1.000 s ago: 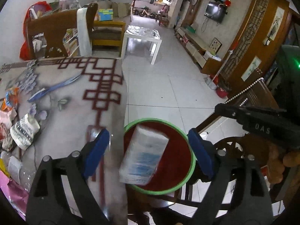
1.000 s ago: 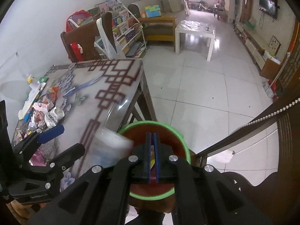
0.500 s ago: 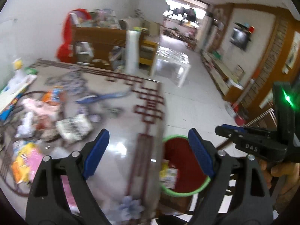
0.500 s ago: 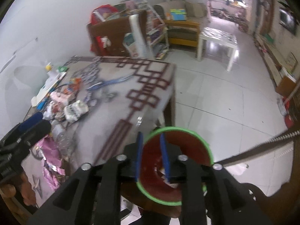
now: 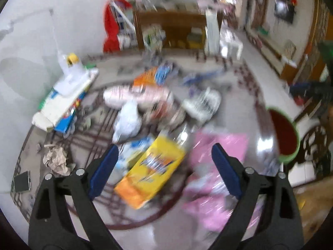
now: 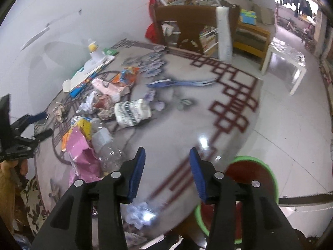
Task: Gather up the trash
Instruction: 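Grasp the yellow iced-tea carton with the left tool while the right tool grasps the white 'LIFE' paper cup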
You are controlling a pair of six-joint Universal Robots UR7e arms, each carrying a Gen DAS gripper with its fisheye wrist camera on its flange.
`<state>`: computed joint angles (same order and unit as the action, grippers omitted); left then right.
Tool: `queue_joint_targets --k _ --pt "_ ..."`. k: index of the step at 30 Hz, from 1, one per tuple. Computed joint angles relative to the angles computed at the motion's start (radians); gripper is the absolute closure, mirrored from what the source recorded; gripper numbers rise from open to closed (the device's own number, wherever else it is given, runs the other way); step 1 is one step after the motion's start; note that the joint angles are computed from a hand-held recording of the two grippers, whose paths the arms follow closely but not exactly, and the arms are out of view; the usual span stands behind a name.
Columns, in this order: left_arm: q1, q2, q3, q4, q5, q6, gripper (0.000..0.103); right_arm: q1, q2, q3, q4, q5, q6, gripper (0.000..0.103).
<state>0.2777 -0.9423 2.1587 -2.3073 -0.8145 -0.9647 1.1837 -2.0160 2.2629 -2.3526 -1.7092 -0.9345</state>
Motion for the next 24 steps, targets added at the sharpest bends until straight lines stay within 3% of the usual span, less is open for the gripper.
queue_joint_targets --k 6,14,15,16,20,24 --pt "0.127 0.001 0.041 -0.101 -0.155 0.203 0.014 0.074 0.099 0.002 -0.028 -0.074 0.043 0.058" --pt "0.212 0.075 0.019 -0.202 -0.238 0.345 0.016 0.164 0.279 -0.049 -0.074 -0.136 0.086 0.052" --pt "0.219 0.080 0.016 -0.207 -0.244 0.354 0.020 0.173 0.301 -0.057 -0.078 -0.139 0.092 0.052" --pt "0.226 0.088 0.014 -0.210 -0.247 0.357 0.030 0.183 0.327 -0.065 -0.084 -0.141 0.098 0.051" --pt "0.225 0.098 0.036 -0.258 -0.219 0.329 0.034 0.215 0.412 -0.086 -0.111 -0.158 0.142 0.045" --pt "0.187 0.057 0.098 -0.334 -0.177 0.223 0.036 0.247 0.489 -0.072 -0.207 -0.173 0.163 0.027"
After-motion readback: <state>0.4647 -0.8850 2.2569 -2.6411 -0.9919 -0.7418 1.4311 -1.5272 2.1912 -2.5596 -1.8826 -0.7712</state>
